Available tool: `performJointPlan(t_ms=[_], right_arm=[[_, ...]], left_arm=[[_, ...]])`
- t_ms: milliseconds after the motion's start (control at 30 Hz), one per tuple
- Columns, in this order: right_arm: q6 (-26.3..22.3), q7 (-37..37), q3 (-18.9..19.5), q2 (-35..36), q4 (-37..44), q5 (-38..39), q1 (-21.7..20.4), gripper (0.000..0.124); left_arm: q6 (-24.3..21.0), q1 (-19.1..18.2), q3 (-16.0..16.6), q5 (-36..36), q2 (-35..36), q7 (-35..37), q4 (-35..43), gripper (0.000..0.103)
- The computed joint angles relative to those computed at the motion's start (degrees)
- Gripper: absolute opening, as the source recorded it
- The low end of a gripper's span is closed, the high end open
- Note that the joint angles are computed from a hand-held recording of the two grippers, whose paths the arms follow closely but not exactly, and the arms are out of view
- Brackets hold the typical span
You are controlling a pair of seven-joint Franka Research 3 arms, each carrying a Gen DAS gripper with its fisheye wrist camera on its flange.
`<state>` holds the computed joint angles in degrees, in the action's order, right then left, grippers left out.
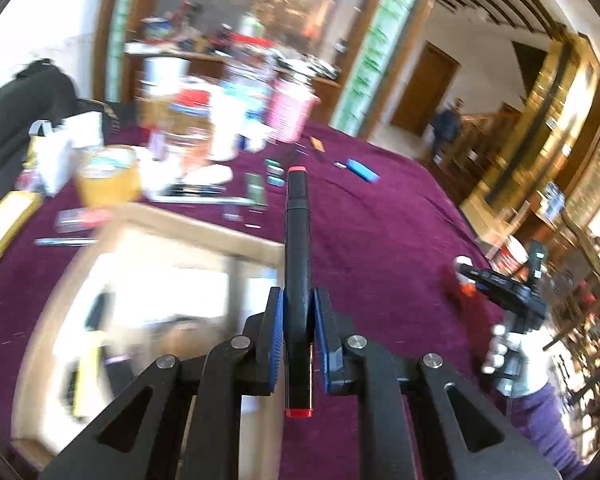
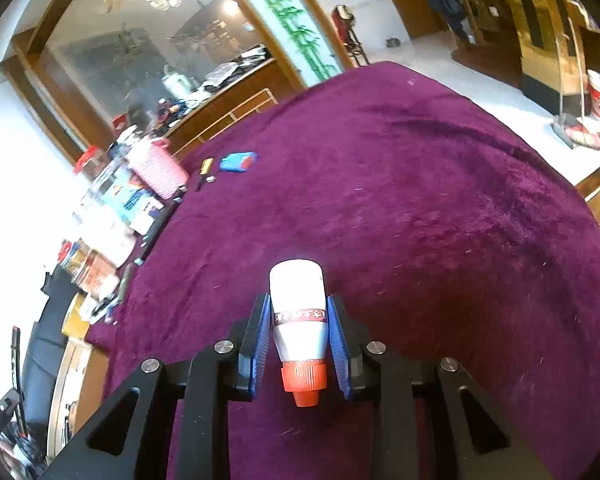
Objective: Organize rigid objects
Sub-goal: 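Lower the bottle and marker into the box and open both tools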
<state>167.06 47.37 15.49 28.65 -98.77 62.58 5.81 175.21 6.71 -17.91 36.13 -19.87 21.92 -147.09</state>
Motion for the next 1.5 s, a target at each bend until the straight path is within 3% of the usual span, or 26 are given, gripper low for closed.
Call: performJointPlan(t_ms=[100, 267, 367, 567, 733, 933, 1000, 1067, 1167, 1267, 1500], right_arm=[[-2.27, -4.59, 3.20, -3.88, -3.68, 5.54, -1.17, 0.030], [-7.49, -8.99, 4.15, -9.71, -7.80, 9.23, 3.13, 0.030], [-9.35, -8.23, 3.51, -10.56, -7.64, 6.05, 7.88, 0.030], [-15.31, -3.45, 1.94, -8.34, -4.53, -0.66, 16.02, 0.031], [-17.67, -1.25, 1.89, -7.53, -4.28, -5.96, 20.31, 0.031], [-12.51, 2.35, 0.81, -7.61, -7.20, -15.66, 25.21, 0.031], [-11.15, 5.23, 0.04, -6.45, -6.42, -19.98, 26.51, 0.032], [-9.05, 7.38, -0.15, -6.15, -6.85, -23.17, 27.26, 0.035], [-5.73, 6.94, 1.36, -6.29, -7.63, -23.99, 26.30, 0.058], [-1.86, 3.08, 4.79, -7.28, -9.35, -20.10, 23.61, 0.061], [6.13, -8.12, 10.76, -9.63, -12.64, -5.59, 18.50, 0.072]], left_arm=[[0.15, 1.97, 0.77, 0.36, -5.95, -1.38, -5.94, 0.014], [2.70, 2.55, 3.74, -3.95, -10.46, -0.05, -13.64, 0.014], [2.51, 2.47, 4.63, -6.49, -11.12, 1.86, -16.00, 0.014], [0.88, -1.71, 9.50, -12.65, -11.16, 7.42, -19.16, 0.014], [0.05, -1.14, 8.86, -14.84, -9.28, 10.72, -18.96, 0.014], [-0.74, 3.46, 3.63, -13.15, -7.46, 9.93, -16.86, 0.016], [-0.22, 5.05, 2.17, -11.94, -7.78, 8.65, -16.84, 0.027], [0.56, 6.74, 0.55, -10.72, -8.72, 7.10, -17.08, 0.048], [0.59, 10.17, -3.40, -8.16, -11.83, 4.44, -17.39, 0.054], [-0.74, 12.09, -6.08, -6.21, -14.87, 1.70, -17.29, 0.070], [-10.63, 15.76, -15.41, 0.85, -22.32, -7.31, -14.10, 0.082]])
